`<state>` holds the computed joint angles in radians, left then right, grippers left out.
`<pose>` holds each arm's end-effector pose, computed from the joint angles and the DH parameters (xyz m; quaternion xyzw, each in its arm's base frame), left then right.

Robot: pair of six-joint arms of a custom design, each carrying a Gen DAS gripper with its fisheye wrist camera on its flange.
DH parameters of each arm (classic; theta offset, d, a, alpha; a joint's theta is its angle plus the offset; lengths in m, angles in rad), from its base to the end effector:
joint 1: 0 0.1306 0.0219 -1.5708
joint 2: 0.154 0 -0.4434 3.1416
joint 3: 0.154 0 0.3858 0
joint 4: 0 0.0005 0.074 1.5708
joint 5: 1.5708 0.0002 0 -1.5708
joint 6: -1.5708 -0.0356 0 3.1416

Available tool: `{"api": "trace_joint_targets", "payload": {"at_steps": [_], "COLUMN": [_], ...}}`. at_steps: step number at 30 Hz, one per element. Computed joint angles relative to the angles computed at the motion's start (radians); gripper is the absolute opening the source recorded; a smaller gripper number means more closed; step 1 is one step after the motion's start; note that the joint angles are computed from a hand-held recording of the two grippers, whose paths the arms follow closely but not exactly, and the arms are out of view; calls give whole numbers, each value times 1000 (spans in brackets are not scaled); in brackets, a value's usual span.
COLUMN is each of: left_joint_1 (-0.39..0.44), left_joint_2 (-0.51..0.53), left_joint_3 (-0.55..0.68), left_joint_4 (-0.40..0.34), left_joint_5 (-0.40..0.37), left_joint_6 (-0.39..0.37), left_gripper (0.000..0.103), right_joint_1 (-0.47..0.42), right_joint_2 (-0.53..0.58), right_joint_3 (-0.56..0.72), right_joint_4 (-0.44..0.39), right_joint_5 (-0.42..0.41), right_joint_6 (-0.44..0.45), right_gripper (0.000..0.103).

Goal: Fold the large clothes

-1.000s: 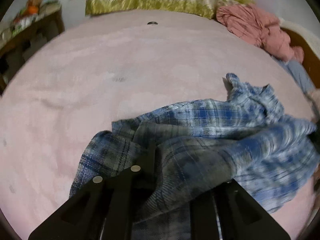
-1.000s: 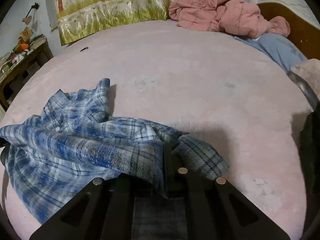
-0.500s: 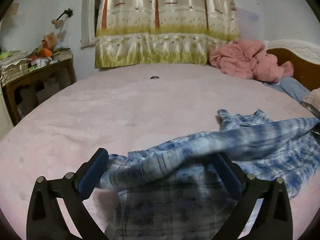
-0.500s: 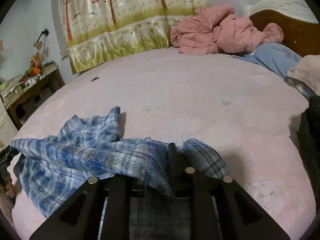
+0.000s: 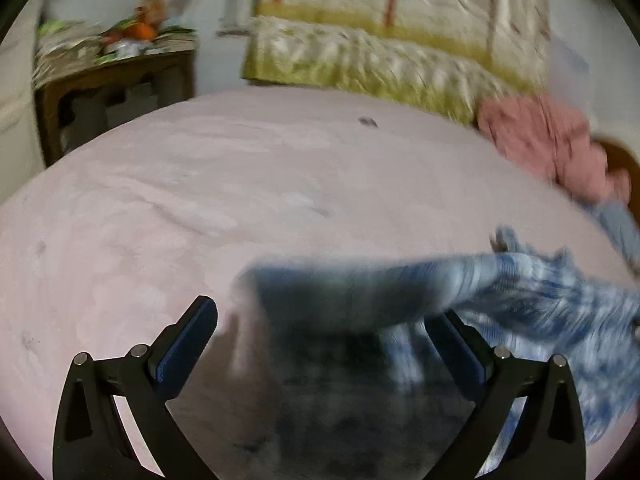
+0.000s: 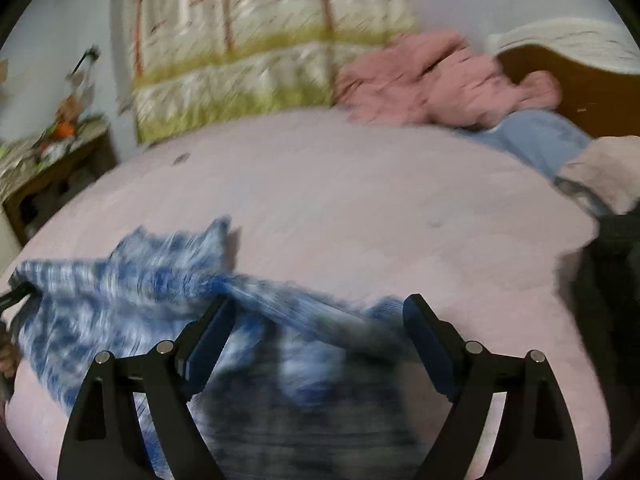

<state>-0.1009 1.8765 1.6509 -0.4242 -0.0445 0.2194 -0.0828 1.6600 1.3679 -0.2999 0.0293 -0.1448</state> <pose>0.6784 -0.0676 0.3752 -0.0629 0.8935 -0.0512 0.4418 0.5868 -0.0503 0.3885 0.1071 0.8760 0.0016 0.4702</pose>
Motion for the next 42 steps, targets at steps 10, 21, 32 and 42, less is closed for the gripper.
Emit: {"api": "trace_joint_targets", "payload": {"at_steps": [10, 21, 32, 42], "left_joint_1": [24, 12, -24, -135], "left_joint_2": [31, -92, -27, -261], "left_joint_3": [42, -140, -36, -390], "left_joint_4": [-62, 187, -3, 383], "left_joint_5": [134, 141, -16, -52], "left_joint_6": [-13, -26, -81, -286], "left_gripper": [83, 8, 17, 53], "right_joint_1": [-136, -91, -76, 4], "right_joint_2": [-1, -10, 70, -149], "right_joint_3": [-23, -76, 39, -210], "right_joint_4": [7, 163, -67, 99], "right_joint_5": [-251, -252, -126, -118], "right_joint_6": [-250, -143, -161, 1], "right_gripper": [88, 9, 18, 24]}}
